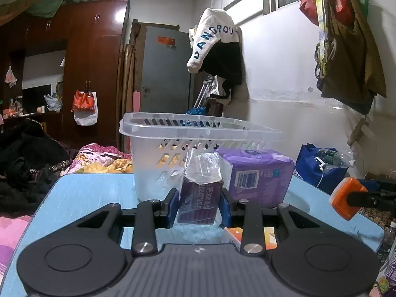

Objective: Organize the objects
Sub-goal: 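Carry the orange bottle and small purple box into the basket and release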

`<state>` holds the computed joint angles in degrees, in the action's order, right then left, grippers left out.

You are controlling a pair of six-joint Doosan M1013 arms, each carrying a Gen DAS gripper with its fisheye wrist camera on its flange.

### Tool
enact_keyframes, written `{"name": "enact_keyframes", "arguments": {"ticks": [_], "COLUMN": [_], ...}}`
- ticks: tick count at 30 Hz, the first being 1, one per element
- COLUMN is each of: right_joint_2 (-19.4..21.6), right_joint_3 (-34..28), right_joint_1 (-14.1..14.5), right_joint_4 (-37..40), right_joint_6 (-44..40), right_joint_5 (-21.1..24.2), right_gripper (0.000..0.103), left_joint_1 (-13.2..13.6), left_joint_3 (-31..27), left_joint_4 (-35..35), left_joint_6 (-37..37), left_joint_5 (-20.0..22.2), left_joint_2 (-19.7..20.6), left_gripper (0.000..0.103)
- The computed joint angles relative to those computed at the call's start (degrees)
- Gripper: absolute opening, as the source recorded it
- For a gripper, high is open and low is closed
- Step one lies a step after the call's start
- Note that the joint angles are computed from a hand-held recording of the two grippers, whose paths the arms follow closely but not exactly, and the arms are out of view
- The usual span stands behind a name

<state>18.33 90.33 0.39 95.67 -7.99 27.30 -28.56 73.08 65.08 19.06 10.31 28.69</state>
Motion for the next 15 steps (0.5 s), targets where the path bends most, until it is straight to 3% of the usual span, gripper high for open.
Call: {"name": "enact_keyframes", "arguments": {"ticks": [8, 11, 15], "right_joint_2": [-0.21, 0.5, 3.13], "right_joint_3": [-2.43, -5.71, -12.84], "right_joint_1": [0.24, 0.89, 2.21], "right_joint_4": [2.45, -0.47, -12.26], "right_joint_6": [-3.02, -0.43, 11.28], "right_joint_5": [-0.29, -1.24, -2.98], "right_gripper": [0.083, 0.083, 0.083], "left_joint_1": [-0.41, -0.16, 0.39], "left_joint_3": [-2.64, -6.33, -14.95], "left_joint_4": [5.92, -3.11, -23.19], "left_joint_6": [-2.66, 7.13, 27.32], "left_joint_5": [1.7, 2.45, 7.03], "left_joint_2": [-0.17, 0.6, 3.73], "left_gripper": [0.039, 0.039, 0.039]}}
